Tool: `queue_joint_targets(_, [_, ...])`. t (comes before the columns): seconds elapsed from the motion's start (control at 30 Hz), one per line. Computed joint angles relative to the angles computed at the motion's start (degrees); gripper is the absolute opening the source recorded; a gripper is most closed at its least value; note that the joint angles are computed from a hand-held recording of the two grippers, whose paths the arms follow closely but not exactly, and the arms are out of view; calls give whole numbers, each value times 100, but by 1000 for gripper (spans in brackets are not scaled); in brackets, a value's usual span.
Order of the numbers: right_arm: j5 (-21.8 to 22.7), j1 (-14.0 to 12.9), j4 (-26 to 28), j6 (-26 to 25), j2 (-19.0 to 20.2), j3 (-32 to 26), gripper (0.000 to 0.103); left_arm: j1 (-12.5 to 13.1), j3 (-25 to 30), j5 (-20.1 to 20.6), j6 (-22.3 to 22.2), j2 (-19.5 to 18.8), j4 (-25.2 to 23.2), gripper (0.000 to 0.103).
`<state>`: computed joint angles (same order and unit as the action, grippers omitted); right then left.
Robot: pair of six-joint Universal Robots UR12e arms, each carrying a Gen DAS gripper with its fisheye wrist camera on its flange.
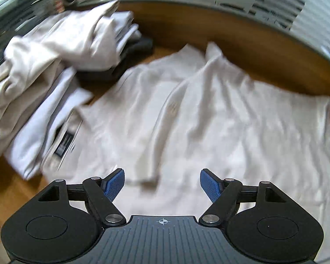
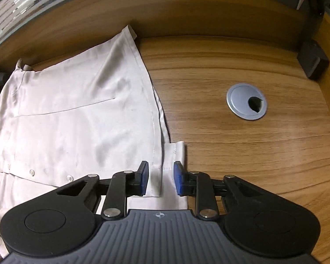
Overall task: Fold clothes
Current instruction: 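Release the shirt with both grippers and lift away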
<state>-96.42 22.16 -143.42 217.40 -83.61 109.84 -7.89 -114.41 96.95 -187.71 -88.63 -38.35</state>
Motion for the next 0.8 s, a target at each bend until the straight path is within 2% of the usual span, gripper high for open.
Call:
queue_joint_targets(0.13, [-53,43,15,-166,80,-63,23,82,-247,92,-50,286,-239,78])
queue_joint_targets(0.23, [-134,55,125,-461,138,-164,2,137,-427,247,-27,472,-327,78])
queue_joint_targets(0.33, [-445,114,253,-670,166,-265,1,218,-568,286,-73,650,-406,78])
queue_joint_targets(0.4, [-650,127,273,-619,151,-272,1,268,-650,295,-105,756,-451,78])
queue_joint_targets(0.5, [-585,70,255,-370,73,-208,7,335,-773,317,-181,886,-480,79])
queue_joint_targets(0.53, [-474,40,181,-290,24,-154,20,358,-820,327,-211,928,-482,79])
queue_joint_targets(0.57, [-423,36,109,-256,-34,-103,27,378,-868,363,-246,973,-495,79])
queue_joint_targets(0.8, [-187,225,347,-485,-463,86,31,523,-1196,442,-410,1350,-817,79])
